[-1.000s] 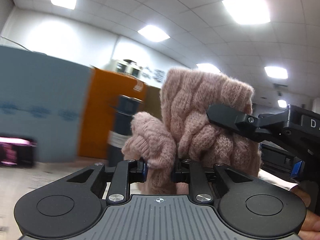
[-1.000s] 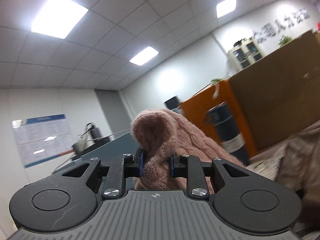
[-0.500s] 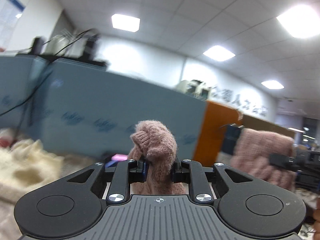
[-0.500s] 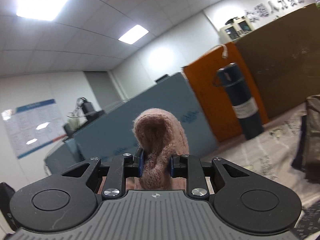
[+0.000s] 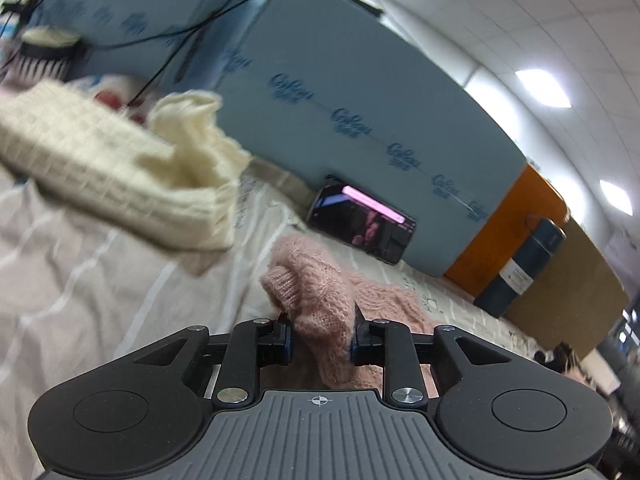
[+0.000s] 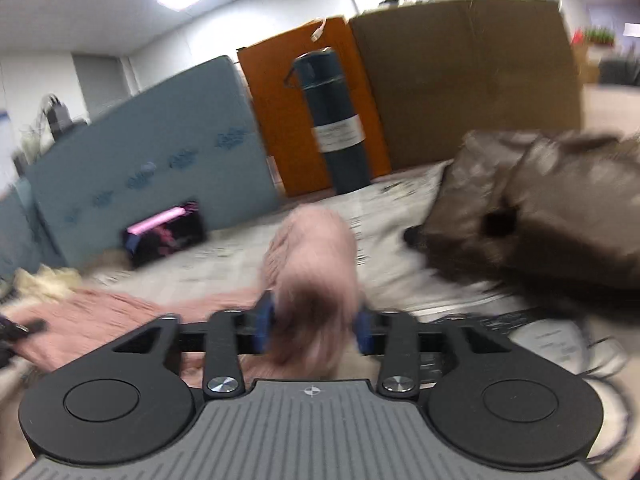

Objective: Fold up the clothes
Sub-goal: 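Lift the pink sweater with both tools and carry it over the bed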

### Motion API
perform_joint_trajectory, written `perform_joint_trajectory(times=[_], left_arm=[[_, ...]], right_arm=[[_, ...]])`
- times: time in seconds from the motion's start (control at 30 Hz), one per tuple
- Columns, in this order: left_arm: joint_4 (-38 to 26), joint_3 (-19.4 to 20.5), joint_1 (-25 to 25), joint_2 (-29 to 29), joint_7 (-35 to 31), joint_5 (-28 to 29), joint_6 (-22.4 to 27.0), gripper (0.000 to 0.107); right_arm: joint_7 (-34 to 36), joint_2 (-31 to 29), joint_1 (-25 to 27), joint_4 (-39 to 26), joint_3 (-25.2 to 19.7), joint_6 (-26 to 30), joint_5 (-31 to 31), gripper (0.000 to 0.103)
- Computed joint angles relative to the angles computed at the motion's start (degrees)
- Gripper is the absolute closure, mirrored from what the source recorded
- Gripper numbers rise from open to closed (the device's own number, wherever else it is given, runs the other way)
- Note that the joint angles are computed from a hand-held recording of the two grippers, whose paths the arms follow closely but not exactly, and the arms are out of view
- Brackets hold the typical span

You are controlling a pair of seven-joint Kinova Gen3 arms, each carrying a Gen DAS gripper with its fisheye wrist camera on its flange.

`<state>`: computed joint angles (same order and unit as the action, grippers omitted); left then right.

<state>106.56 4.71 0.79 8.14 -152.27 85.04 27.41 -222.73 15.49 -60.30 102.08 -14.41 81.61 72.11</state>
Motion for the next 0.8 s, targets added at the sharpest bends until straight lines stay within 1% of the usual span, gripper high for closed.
perform_joint_trajectory(times=[0.03, 0.1, 0.17, 0.2, 0.23, 0.27, 0.33, 0.37, 0.4, 0.43, 0.5, 0.53, 0.57, 0.63, 0.67, 0.7, 0.73, 0.8], left_arm=[[0.13, -0.13, -0.33, 0.22, -0.03, 0.42, 0.79, 0.082], [0.37, -0.24, -0.63, 0.55, -0.34, 1.81, 1.55, 0.076], [0.85, -0.37, -0.70, 1.04, -2.03, 5.00, 1.84, 0.074], [1.05, -0.57, -0.75, 1.32, -2.51, 6.15, 2.32, 0.073], [1.26, -0.79, -0.77, 1.60, -2.99, 7.28, 2.81, 0.072], [1.29, -1.03, -0.80, 1.83, -2.95, 7.64, 3.38, 0.071], [1.32, -1.40, -0.97, 2.24, -2.98, 8.22, 4.67, 0.068], [1.52, -1.55, -1.15, 2.48, -3.85, 9.23, 5.61, 0.066], [1.60, -1.70, -1.24, 2.68, -4.32, 9.71, 6.40, 0.060], [1.62, -1.83, -1.31, 2.87, -4.57, 9.92, 7.10, 0.056], [1.52, -1.98, -1.36, 3.21, -5.18, 9.82, 8.20, 0.056], [1.33, -1.97, -1.29, 3.34, -5.60, 9.32, 8.51, 0.056], [0.79, -1.88, -1.18, 3.59, -5.09, 7.93, 8.69, 0.056], [-0.67, -0.93, -1.49, 4.16, -2.78, 4.10, 8.71, 0.056], [-1.50, -1.19, -0.82, 4.36, -0.95, 1.77, 8.33, 0.056], [-2.02, -0.91, -0.36, 4.34, 0.50, -0.23, 7.12, 0.056], [-2.17, -0.32, -0.30, 4.13, 1.02, -1.30, 5.97, 0.056], [-2.13, 0.50, 0.02, 3.57, 0.94, -2.47, 4.05, 0.056]], right_arm=[[1.31, 0.75, -1.33, -1.03, 1.07, 2.33, -1.00, 0.048], [2.18, 2.45, -5.80, -2.74, 5.25, 6.43, -1.99, 0.034], [1.44, 2.32, -8.55, -2.25, 7.51, 7.17, -1.51, 0.029], [1.03, 1.74, -8.73, -1.29, 7.43, 6.15, -0.35, 0.023], [1.43, 1.05, -7.93, -0.64, 6.48, 4.19, 0.78, 0.021], [2.75, 0.29, -6.16, -0.43, 4.59, 1.86, 1.61, 0.018], [7.23, -0.01, -0.99, -1.57, 0.15, -2.79, 2.82, 0.013], [9.56, 0.39, 1.67, -2.41, -2.02, -4.86, 3.22, 0.008], [11.89, 1.17, 4.32, -3.71, -4.54, -5.99, 3.49, 0.007], [14.22, 2.68, 6.98, -5.37, -6.91, -6.20, 3.17, 0.007], [18.88, 6.66, 11.40, -9.98, -11.70, -3.81, 1.99, 0.007], [21.21, 8.09, 12.82, -12.04, -13.29, -2.24, 0.71, 0.006], [23.47, 8.51, 13.56, -13.48, -13.83, -1.58, -0.87, 0.006], [25.42, 7.66, 13.12, -13.72, -11.96, -3.04, -3.20, 0.006], [25.09, 6.75, 11.87, -12.89, -9.79, -4.66, -3.90, 0.007], [25.27, 6.31, 10.59, -12.35, -7.76, -5.39, -4.59, 0.011], [25.47, 5.97, 9.98, -11.92, -6.68, -5.76, -5.13, 0.015], [24.54, 5.46, 9.77, -10.92, -6.23, -5.59, -5.27, 0.035]])
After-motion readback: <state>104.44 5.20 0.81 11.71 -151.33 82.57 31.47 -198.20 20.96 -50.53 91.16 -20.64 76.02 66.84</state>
